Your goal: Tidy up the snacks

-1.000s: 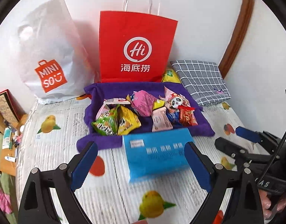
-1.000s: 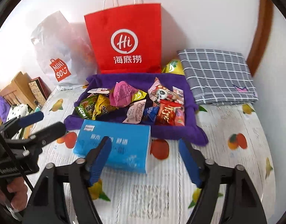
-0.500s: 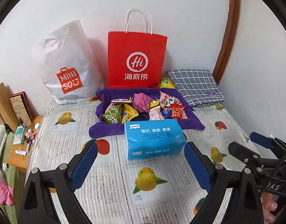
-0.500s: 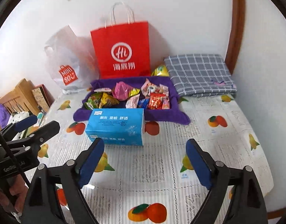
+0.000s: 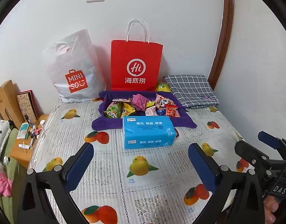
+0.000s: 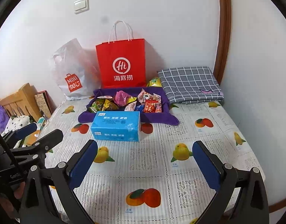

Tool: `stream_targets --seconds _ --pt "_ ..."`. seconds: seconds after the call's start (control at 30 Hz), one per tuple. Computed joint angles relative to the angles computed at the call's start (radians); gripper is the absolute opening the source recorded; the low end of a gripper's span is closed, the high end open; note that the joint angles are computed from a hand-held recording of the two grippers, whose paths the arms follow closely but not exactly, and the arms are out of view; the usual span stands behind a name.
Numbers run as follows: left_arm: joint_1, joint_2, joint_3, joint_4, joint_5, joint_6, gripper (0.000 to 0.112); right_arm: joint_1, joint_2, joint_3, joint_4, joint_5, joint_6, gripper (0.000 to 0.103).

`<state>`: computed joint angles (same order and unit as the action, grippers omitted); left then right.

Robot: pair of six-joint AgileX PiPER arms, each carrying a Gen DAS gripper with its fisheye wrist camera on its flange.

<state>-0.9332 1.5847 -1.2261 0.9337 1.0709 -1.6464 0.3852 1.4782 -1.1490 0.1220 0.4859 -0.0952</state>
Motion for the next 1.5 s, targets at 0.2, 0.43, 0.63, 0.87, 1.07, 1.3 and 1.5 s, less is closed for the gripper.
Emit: stream_targets --seconds 0.2,0.43,0.63,0.87,1.07,1.3,1.5 --pt "-0.022 -0.007 0.003 0.003 0.026 -0.017 0.102 0.005 -0.026 0.036 -0.032 -0.011 0.036 0.1" --pt "-0.044 -0.01 0.004 0.014 0.045 -0.035 0.102 0.002 -0.042 0.047 -0.037 -0.011 0.047 0.1" --pt "-0.045 -0.011 0.003 0.017 0.051 -0.035 0.102 -0.004 -0.057 0.054 -0.024 -0.012 0.039 0.1" --pt "-0.053 -0.011 -0.001 0.019 0.054 -0.036 0.102 -0.01 -0.06 0.055 -0.016 -0.01 0.031 0.1" --pt "-0.06 -0.001 -0.015 0.019 0.061 -0.028 0.102 -0.013 -0.061 0.055 -0.01 -0.007 0.024 0.1" --pt "-0.061 0.0 -0.018 0.02 0.058 -0.027 0.102 -0.017 -0.065 0.051 -0.008 0.0 0.025 0.1" --pt "-0.062 0.004 -0.029 0.016 0.063 -0.018 0.102 -0.018 -0.066 0.05 -0.006 -0.001 0.024 0.1"
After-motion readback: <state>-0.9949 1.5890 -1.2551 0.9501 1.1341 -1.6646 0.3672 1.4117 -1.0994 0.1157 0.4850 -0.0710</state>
